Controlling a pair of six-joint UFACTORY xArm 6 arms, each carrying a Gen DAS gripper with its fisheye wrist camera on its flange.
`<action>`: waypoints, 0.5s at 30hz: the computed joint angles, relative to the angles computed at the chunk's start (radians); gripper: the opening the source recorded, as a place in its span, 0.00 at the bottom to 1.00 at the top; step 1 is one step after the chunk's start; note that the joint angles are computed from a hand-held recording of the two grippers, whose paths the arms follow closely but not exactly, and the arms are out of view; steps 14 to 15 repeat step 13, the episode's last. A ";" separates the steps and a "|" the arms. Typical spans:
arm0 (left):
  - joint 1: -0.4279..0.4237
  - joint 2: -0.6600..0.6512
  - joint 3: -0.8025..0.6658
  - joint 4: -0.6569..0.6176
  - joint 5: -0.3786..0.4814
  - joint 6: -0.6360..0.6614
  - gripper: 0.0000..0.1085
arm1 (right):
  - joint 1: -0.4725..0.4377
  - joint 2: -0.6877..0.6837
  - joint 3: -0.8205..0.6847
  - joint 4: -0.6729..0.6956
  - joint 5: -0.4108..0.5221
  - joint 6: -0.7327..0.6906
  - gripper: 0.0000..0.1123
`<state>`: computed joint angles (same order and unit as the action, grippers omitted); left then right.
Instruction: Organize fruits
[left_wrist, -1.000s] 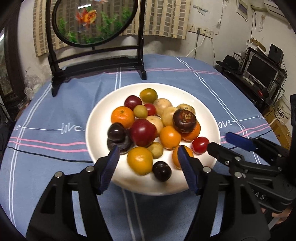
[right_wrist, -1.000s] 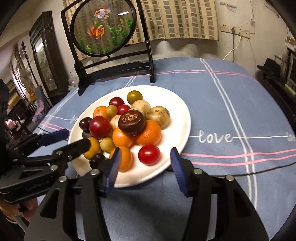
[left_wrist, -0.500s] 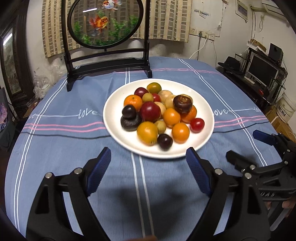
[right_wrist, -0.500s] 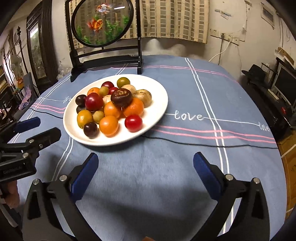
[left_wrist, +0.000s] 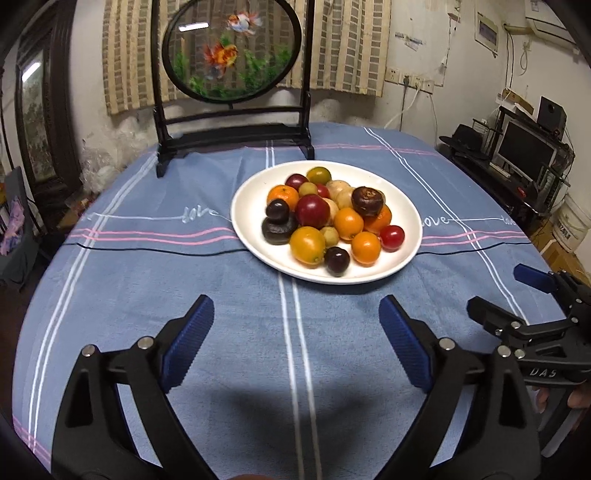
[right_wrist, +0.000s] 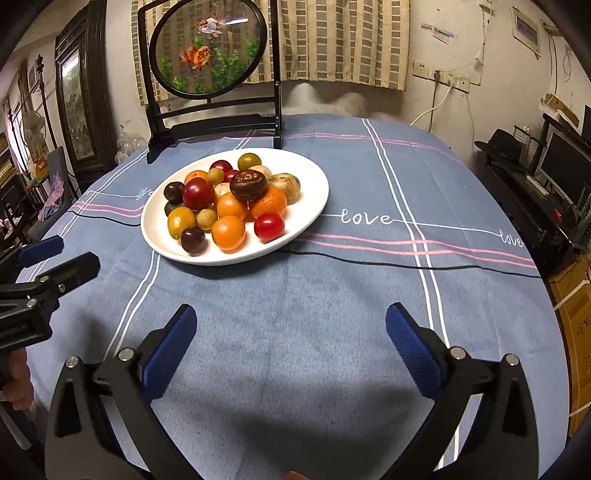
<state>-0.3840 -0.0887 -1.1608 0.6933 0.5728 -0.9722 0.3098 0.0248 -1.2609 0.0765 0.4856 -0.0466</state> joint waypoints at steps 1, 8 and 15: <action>-0.004 -0.002 0.002 0.017 0.014 -0.005 0.85 | -0.001 -0.003 0.004 0.000 -0.001 0.002 0.90; 0.005 -0.017 0.024 -0.031 0.014 0.016 0.92 | -0.005 -0.018 0.026 -0.002 -0.004 0.000 0.90; 0.017 -0.004 0.020 -0.039 0.033 0.001 0.92 | -0.008 -0.020 0.038 -0.011 0.005 0.004 0.90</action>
